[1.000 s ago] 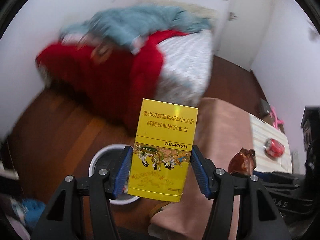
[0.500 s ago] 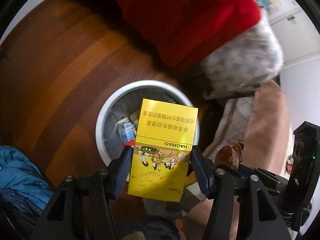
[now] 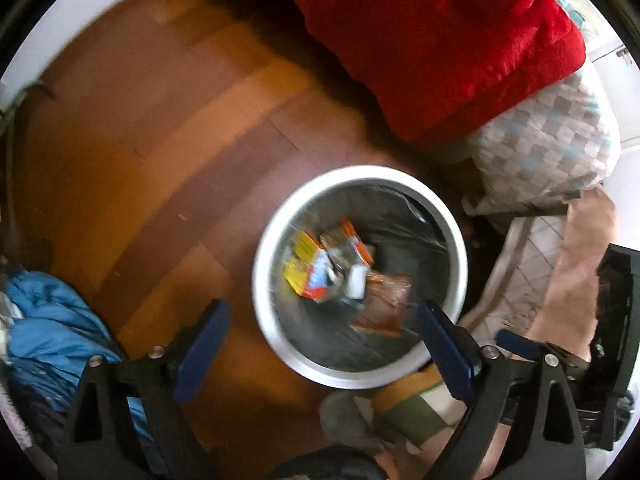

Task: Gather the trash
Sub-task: 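Open both tools to drop the yellow box and snack bag into the bin, then move both tools back over the table toward the cola can and plastic tray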

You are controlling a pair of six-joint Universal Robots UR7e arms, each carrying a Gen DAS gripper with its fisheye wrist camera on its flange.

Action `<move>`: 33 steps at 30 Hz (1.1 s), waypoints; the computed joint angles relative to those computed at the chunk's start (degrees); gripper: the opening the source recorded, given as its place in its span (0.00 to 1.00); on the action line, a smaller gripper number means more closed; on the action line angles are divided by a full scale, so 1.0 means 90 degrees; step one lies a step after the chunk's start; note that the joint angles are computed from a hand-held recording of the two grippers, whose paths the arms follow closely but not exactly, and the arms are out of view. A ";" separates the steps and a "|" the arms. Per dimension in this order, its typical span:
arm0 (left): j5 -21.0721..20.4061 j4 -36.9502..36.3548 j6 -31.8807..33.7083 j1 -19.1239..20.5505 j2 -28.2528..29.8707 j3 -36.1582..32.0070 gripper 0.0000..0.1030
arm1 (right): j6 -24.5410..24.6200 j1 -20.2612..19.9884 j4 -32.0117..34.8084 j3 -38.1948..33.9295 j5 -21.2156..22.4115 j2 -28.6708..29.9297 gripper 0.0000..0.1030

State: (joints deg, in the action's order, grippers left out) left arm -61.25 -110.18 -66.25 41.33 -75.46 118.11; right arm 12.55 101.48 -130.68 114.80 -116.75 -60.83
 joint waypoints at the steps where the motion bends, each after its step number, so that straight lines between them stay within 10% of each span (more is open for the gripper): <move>1: 0.0136 0.0203 -0.0118 -0.0094 -0.0013 -0.0023 0.92 | -0.0028 -0.0001 -0.0012 0.0029 -0.0025 -0.0028 0.94; 16: 0.0596 0.1525 -0.0943 -0.0936 -0.0124 -0.0107 0.92 | -0.0063 0.0615 0.0281 0.0268 -0.1052 -0.0666 1.00; 33: 0.0862 0.2538 -0.1471 -0.2030 -0.0315 -0.0662 0.92 | 0.0093 0.1336 0.0452 0.0419 -0.0827 -0.1799 1.00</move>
State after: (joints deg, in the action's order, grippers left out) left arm -53.49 -87.34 -79.49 23.06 -78.29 112.14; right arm 13.38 113.50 -126.62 118.57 -124.20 -77.02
